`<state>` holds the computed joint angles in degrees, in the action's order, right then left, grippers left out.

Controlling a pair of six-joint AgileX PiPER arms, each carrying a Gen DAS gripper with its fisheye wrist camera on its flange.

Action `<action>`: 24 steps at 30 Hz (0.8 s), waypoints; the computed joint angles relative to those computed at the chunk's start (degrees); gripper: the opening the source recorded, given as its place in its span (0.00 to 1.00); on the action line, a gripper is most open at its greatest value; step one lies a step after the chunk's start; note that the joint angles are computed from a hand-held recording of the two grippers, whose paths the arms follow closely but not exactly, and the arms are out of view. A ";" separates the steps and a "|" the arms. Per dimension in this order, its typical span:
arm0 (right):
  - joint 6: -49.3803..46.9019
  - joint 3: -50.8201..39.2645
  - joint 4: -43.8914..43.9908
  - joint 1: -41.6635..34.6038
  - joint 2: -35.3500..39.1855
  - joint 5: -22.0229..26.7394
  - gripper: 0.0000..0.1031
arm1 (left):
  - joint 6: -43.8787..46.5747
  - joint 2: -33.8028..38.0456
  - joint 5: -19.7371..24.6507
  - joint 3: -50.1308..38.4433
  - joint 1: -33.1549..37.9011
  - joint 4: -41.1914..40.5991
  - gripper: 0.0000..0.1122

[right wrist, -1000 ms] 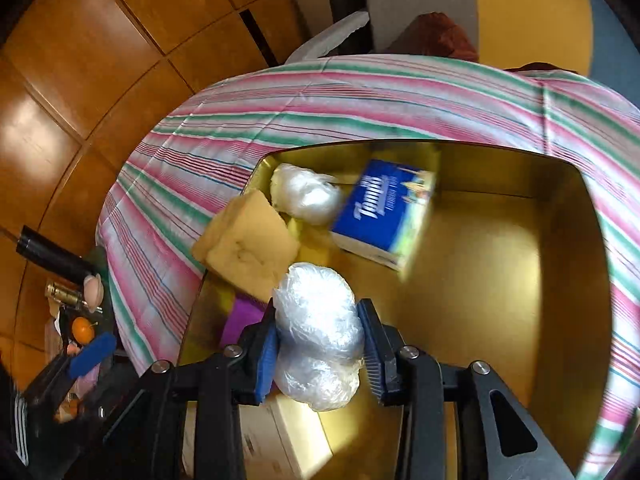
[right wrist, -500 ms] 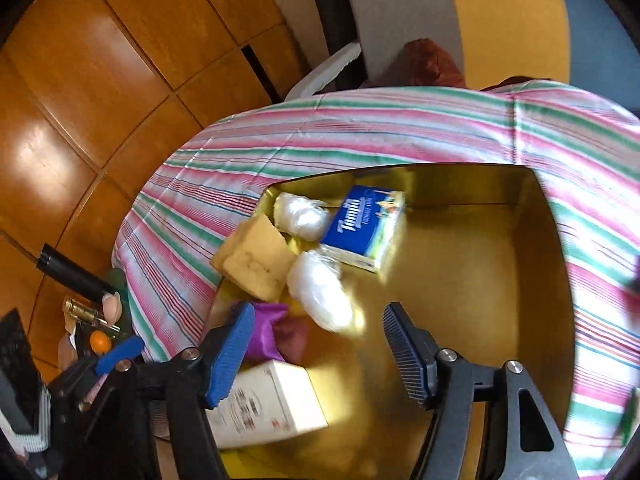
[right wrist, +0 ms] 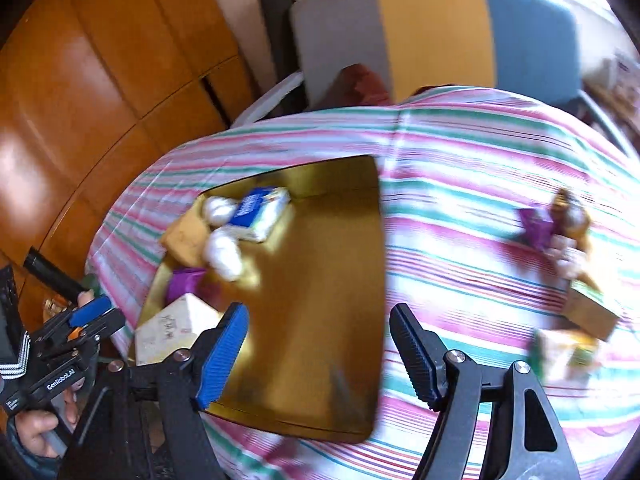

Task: Organize objects
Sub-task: 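Move both grippers back to the remaining item pile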

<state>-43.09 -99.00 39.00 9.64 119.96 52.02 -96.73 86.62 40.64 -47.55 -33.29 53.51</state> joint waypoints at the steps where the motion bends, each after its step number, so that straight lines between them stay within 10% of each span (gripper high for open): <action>1: -0.32 0.28 0.11 -1.24 -0.36 -0.34 0.72 | 0.64 0.52 0.13 -0.71 -0.35 -0.26 0.48; 18: 15.90 -14.41 -11.77 -18.45 9.81 -7.96 0.82 | 17.74 14.56 2.59 -21.27 -4.14 -7.64 0.48; 24: 26.93 -23.74 -10.90 -22.80 15.30 -3.26 0.82 | 25.91 21.25 2.84 -31.59 -4.65 -12.07 0.48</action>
<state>-16.16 -122.74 28.10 -13.16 135.27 48.76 -70.82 107.87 43.48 -79.15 -37.94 41.44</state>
